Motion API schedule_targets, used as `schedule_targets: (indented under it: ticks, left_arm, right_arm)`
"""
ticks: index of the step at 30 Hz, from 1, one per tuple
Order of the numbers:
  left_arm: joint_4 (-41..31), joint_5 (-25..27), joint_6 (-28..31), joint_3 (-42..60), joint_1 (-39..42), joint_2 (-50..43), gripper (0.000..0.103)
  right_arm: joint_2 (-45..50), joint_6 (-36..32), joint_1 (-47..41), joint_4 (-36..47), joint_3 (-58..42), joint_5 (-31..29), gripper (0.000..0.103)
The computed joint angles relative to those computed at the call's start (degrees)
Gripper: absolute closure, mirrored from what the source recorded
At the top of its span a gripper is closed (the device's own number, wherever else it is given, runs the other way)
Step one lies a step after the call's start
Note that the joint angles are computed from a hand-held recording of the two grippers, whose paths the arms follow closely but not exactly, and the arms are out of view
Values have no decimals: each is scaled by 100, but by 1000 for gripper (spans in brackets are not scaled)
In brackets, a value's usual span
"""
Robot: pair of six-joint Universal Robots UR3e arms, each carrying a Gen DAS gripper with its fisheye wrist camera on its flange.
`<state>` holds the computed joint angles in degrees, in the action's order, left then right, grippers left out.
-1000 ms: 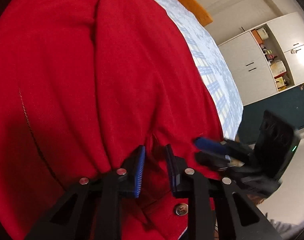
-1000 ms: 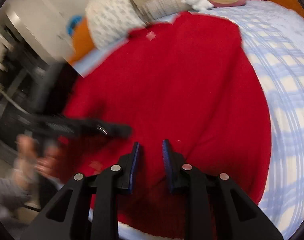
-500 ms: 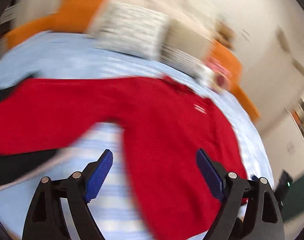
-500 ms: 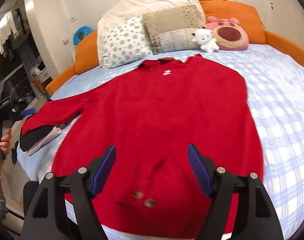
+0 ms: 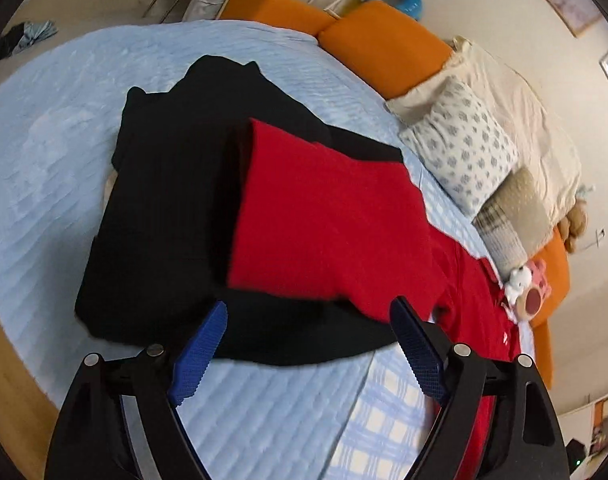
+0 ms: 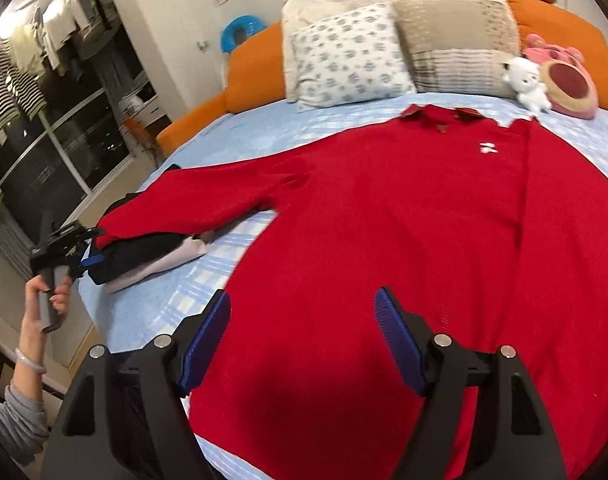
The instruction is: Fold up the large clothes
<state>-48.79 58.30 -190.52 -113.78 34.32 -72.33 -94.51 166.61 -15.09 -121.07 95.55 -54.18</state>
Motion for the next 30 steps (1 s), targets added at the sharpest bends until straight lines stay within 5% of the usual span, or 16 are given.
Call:
schedule_targets:
  ticks: [7,9,11,19,22,26,30]
  left_arm:
    - [288,-250,28,476,21,-680,25]
    - [81,-241,61,649,58,-715,63]
    - [83,-583,16,572,260,-685,89]
    - [-182,-1151,275,1084,-87,-570,92]
    - [-578,-1347,485,2370,-980,-959,92]
    - [-1430,-1087,1045,4769,-2770,-2317,92]
    - [-2287,-215,1419,7169,-4584,-3993,92]
  right_arm:
    - [924,187,633,-182,-757,-452,29]
    - [1456,209,712,-110,-1258,-414,29]
    - [2079,256,783,71,-1959,-389,29]
    - [4907,1143,864,1213,-5918,0,29]
    - [5455,1369,755,1529,-6994,158,29]
    - [5065,1172,455,1434,-6615,300,29]
    - [4110,770,24,1126,-5218,264,29]
